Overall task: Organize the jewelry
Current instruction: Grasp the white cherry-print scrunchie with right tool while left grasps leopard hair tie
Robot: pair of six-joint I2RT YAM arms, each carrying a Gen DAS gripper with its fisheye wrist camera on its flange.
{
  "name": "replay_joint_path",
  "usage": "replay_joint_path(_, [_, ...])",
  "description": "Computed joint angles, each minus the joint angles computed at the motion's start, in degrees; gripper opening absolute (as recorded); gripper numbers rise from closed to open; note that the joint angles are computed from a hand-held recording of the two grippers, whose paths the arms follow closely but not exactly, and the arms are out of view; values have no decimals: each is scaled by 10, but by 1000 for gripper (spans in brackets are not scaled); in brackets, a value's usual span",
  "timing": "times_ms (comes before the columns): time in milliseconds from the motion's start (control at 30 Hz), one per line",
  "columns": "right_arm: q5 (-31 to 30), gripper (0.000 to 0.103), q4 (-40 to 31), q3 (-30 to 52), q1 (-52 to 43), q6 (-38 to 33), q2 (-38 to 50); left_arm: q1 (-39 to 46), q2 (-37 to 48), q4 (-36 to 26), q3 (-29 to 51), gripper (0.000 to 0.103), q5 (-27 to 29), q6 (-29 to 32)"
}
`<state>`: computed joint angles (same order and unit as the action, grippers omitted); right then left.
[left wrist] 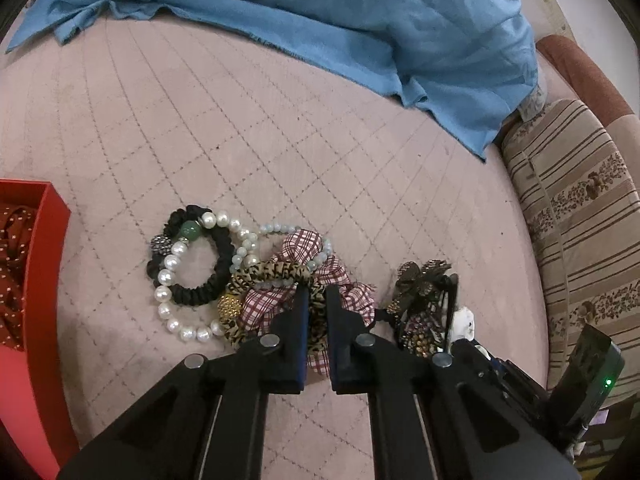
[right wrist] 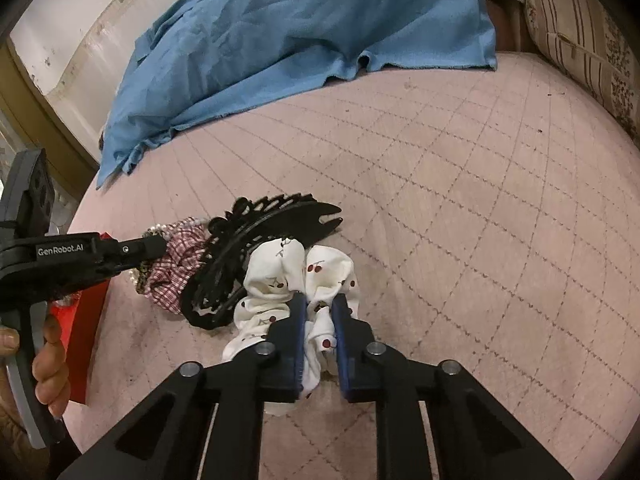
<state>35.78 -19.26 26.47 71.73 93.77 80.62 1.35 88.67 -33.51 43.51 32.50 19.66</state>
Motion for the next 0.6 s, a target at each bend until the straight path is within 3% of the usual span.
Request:
replay_joint_path(267, [43, 11, -77, 32, 39, 35, -21, 76, -78, -121, 8, 7, 70, 84])
replay_joint_path(600, [92, 11, -175, 63, 121, 144, -35, 227, -178, -291, 17, 7, 106, 296])
